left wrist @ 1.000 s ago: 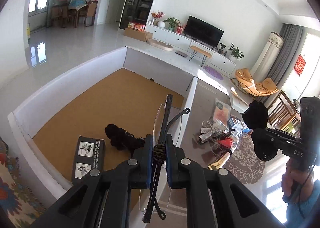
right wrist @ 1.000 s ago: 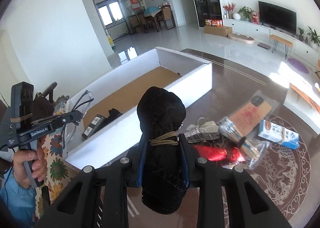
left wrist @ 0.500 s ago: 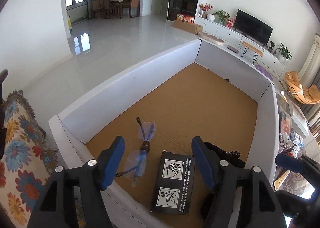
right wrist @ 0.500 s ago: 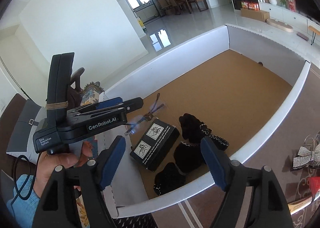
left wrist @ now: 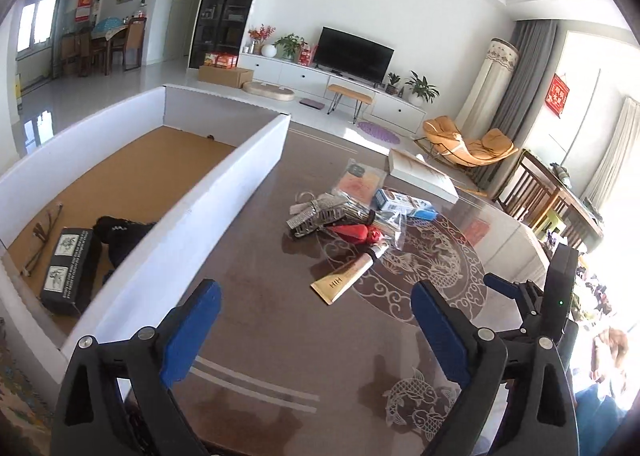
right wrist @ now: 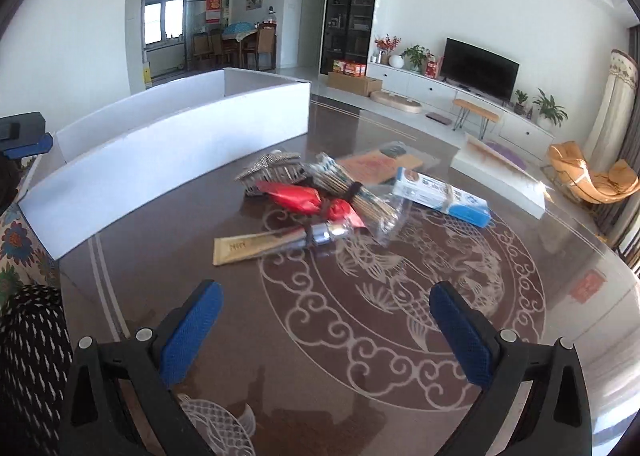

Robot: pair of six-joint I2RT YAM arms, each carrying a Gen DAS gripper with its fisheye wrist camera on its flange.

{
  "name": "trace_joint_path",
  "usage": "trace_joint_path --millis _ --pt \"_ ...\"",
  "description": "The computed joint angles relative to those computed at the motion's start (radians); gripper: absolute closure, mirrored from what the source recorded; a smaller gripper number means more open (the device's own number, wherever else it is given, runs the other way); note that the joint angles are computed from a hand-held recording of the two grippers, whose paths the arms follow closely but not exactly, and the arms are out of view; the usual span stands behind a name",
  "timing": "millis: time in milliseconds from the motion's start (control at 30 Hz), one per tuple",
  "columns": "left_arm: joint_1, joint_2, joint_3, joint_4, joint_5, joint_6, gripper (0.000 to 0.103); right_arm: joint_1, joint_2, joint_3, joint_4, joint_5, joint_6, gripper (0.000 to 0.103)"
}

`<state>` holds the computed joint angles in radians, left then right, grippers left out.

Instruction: Organize objects

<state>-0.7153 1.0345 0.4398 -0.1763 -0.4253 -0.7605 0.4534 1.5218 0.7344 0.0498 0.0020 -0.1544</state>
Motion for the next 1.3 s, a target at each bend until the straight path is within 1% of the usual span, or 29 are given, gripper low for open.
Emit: trace_joint_path --millis 67,133,233,333,400,467,533,567,667,733,933,1067,1300 --pt "-0.029 0.181 0.032 0.098 0.030 -0.041 0.006 -0.109 -0.036 -0.068 -0.005 0.014 -0.030 0.000" --pt "-0.036 0.329 0.072 0.159 0.067 -0.055 0.006 -0.189 -0.040 -0.111 0.008 0.011 -0.038 0.000" --pt "-0.045 0.471 0.132 0.161 0.045 -0.047 0.006 -0.243 -0.054 -0.167 0.025 0.015 -0.043 0.000" --pt "-0.019 0.536 0.146 0.171 0.035 -0.023 0.006 -0.244 -0.068 -0.172 -0.008 0.025 -0.052 0.000" --pt "0.003 0.565 0.145 0.185 0.041 -0.022 0.006 -0.230 -0.054 -0.165 -0.006 0.029 -0.054 0.000" --pt "0.021 0.567 0.130 0.203 0.062 -0.042 0.006 -0.200 -0.029 -0.150 -0.022 0.058 -0.052 0.000" --pt "0.026 0.572 0.119 0.218 0.058 -0.056 0.006 -0.192 -0.021 -0.148 -0.016 0.063 -0.049 0.000" --pt "0.023 0.577 0.123 0.206 0.048 -0.065 0.006 -0.192 -0.017 -0.145 -0.022 0.061 -0.049 0.000" --pt "0.016 0.609 0.152 0.166 0.024 -0.080 0.006 -0.208 -0.011 -0.139 -0.032 0.034 -0.047 0.000" --pt "0.017 0.624 0.160 0.165 0.024 -0.080 0.006 -0.221 -0.005 -0.129 -0.045 0.012 -0.044 0.000" --pt "0.042 0.639 0.157 0.176 0.055 -0.091 0.006 -0.253 0.013 -0.110 -0.072 -0.047 -0.037 0.000" --pt "0.049 0.662 0.173 0.164 0.069 -0.089 0.006 -0.288 0.036 -0.085 -0.106 -0.113 -0.030 0.000" --pt "0.048 0.689 0.198 0.137 0.075 -0.085 0.006 -0.285 0.031 -0.087 -0.107 -0.109 -0.028 0.000"
